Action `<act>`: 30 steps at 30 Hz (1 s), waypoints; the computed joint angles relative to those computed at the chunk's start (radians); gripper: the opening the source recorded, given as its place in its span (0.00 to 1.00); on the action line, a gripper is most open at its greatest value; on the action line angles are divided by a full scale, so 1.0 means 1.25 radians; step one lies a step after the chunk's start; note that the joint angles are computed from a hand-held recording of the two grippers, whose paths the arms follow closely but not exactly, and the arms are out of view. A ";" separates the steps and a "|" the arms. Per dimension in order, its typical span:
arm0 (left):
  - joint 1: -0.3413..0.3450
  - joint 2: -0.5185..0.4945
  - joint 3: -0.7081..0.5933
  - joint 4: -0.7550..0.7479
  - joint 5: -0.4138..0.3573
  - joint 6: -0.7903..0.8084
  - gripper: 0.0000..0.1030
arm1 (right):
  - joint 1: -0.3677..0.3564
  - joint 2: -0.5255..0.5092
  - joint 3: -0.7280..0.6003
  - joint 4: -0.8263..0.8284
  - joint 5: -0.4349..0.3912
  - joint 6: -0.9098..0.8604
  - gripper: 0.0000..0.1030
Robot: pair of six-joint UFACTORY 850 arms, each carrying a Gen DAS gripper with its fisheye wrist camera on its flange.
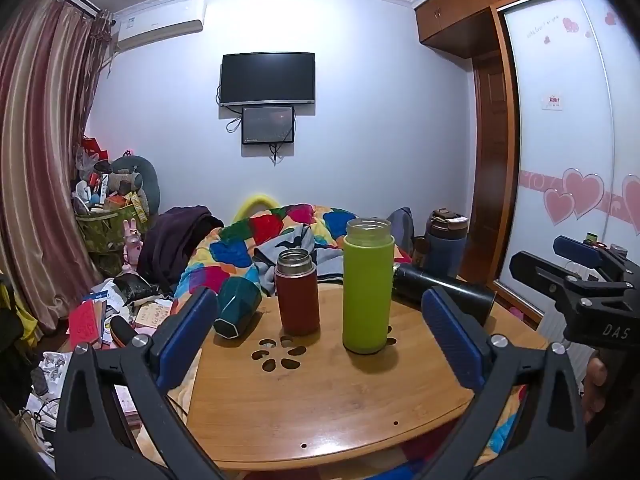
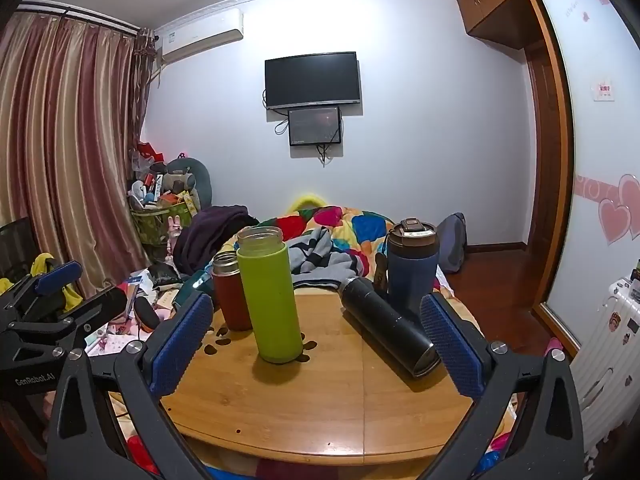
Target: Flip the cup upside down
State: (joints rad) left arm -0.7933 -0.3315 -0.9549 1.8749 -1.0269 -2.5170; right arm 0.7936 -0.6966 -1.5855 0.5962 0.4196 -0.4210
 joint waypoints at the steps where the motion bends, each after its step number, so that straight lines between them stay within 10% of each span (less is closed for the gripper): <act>1: 0.000 0.003 0.003 0.001 -0.001 -0.001 1.00 | 0.000 0.000 0.000 0.002 0.000 -0.002 1.00; 30: -0.006 -0.009 -0.010 -0.013 -0.017 0.015 1.00 | 0.003 0.000 -0.001 0.010 0.003 -0.012 1.00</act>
